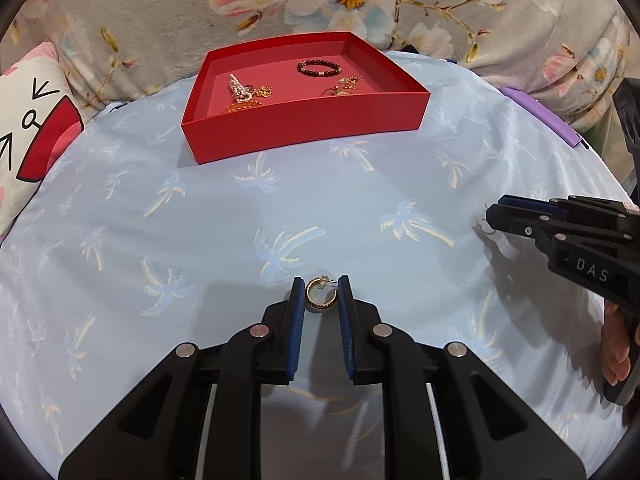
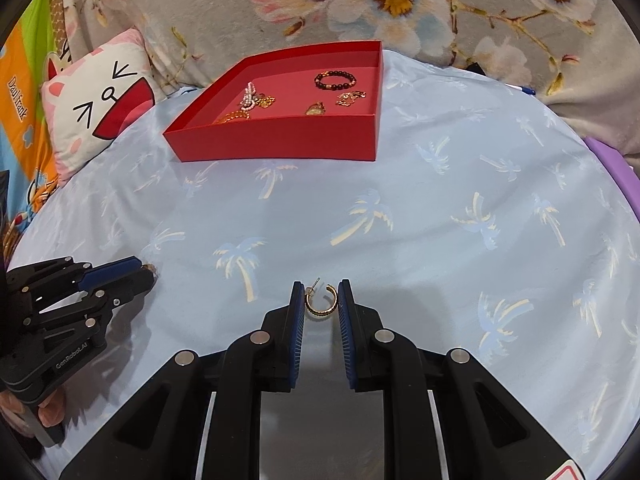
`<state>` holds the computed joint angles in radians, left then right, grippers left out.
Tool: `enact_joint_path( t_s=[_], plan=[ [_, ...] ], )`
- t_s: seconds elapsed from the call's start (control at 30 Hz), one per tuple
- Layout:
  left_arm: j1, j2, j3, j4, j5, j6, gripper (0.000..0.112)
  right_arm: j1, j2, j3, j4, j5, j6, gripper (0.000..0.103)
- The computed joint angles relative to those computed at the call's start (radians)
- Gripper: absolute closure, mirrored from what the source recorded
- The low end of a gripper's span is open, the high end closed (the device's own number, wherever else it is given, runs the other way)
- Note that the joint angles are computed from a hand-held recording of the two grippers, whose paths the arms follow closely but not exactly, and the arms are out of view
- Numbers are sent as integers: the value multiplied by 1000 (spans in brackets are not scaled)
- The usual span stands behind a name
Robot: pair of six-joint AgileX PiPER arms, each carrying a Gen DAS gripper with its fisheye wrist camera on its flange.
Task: Organize jewelry
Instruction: 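Carry both gold hoop earrings over the red box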
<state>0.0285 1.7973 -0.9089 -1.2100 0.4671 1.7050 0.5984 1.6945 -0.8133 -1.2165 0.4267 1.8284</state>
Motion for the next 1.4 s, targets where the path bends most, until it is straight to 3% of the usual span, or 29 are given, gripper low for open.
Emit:
enact_joint_path(
  t_s=[0.47, 0.77, 1.13, 1.4],
  plan=[
    [15, -12, -7, 11, -8, 11, 96, 23, -4, -26, 86, -10, -79, 87],
    [52, 9, -147, 115, 41, -113, 96, -36, -60, -56, 236, -18, -271, 87],
    [11, 180, -567, 383, 116, -560, 96, -176, 27, -316, 444, 15, -598, 87],
    [-81, 399, -980, 646, 196, -912, 96, -283, 246, -701, 726, 85, -943, 87]
  ],
)
